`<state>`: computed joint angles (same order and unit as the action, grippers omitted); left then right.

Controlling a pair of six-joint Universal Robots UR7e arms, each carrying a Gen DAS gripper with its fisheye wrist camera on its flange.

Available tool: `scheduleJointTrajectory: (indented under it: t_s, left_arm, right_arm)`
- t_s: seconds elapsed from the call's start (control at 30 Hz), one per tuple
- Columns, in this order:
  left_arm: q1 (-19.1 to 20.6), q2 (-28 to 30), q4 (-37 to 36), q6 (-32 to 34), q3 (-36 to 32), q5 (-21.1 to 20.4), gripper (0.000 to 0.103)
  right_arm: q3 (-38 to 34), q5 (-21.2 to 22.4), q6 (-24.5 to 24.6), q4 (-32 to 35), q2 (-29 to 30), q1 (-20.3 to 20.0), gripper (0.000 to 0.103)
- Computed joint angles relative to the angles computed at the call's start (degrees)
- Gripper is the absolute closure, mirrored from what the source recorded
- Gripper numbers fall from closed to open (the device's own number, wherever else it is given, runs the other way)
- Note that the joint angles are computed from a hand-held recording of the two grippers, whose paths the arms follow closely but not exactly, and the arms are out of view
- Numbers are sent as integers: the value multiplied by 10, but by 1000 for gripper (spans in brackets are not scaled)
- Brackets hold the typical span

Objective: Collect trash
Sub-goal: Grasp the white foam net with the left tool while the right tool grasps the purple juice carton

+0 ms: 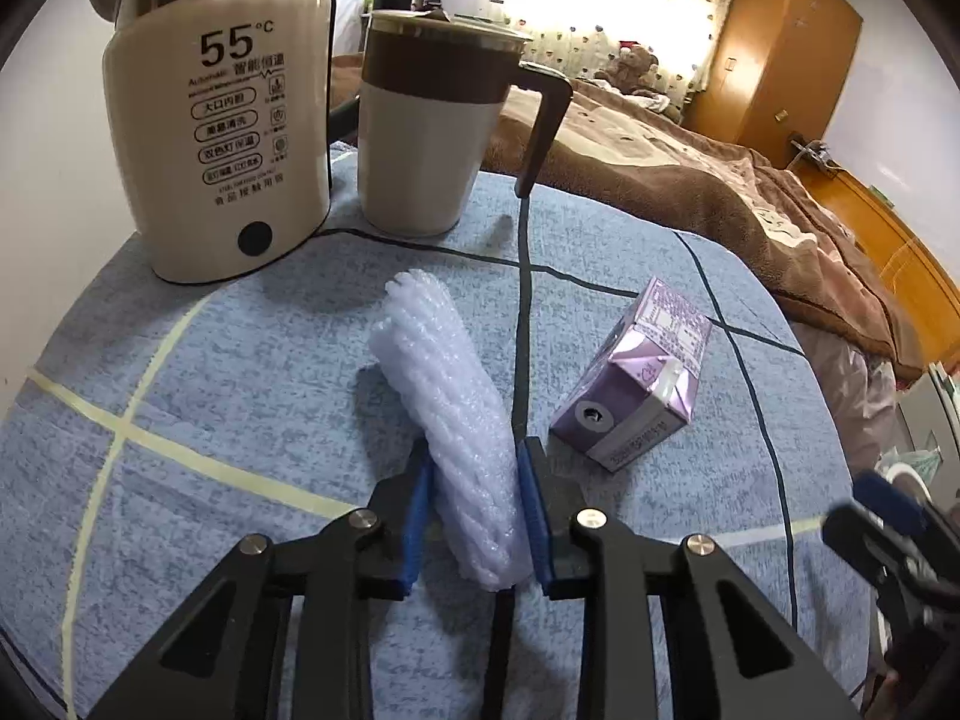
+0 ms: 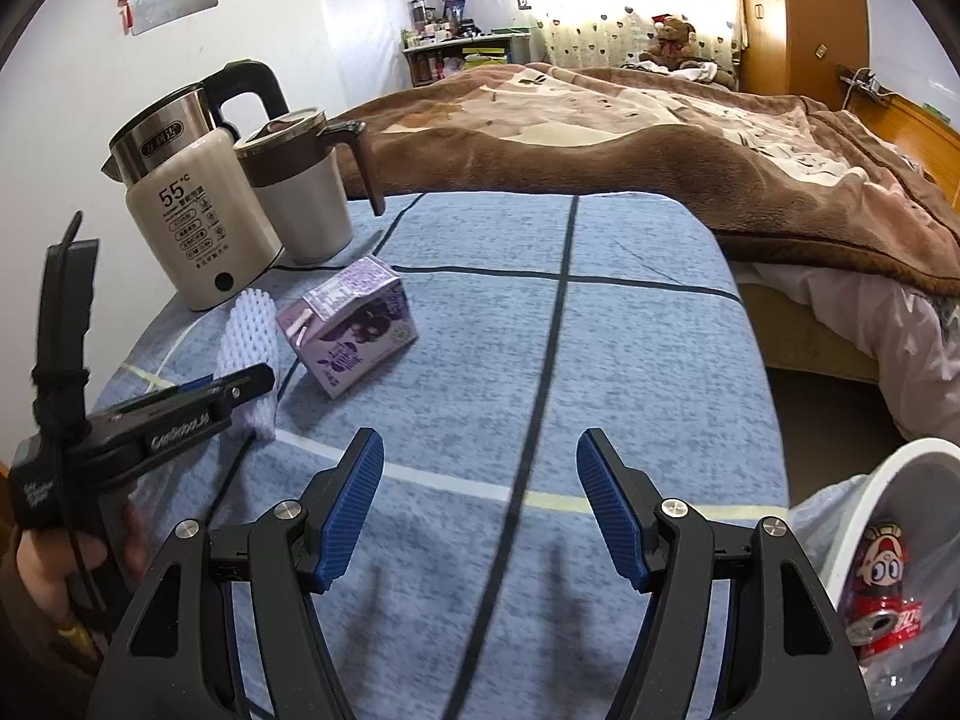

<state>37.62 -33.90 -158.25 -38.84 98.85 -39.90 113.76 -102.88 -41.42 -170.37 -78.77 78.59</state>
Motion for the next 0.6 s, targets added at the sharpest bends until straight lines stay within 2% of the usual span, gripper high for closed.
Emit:
scheduleJointTrajectory:
  t_s: [0.2,0.37,0.43,0.6]
  left_arm:
    - [0,-29,-21,16,37,-18,75]
    - [-6,-45,-7,17,59,1,75]
    - [-9,-49,-5,18,66,11,75]
    - [-3,-54,-37,25,79,-5,75]
  right_arm:
    - [-13,-11,18,0,30,22,36]
    - [-18,-16,23,-34,59,45,36]
    - [-22,-13,34,-44,69,51,36]
    - [-48,-20,81,-60,102,62,36]
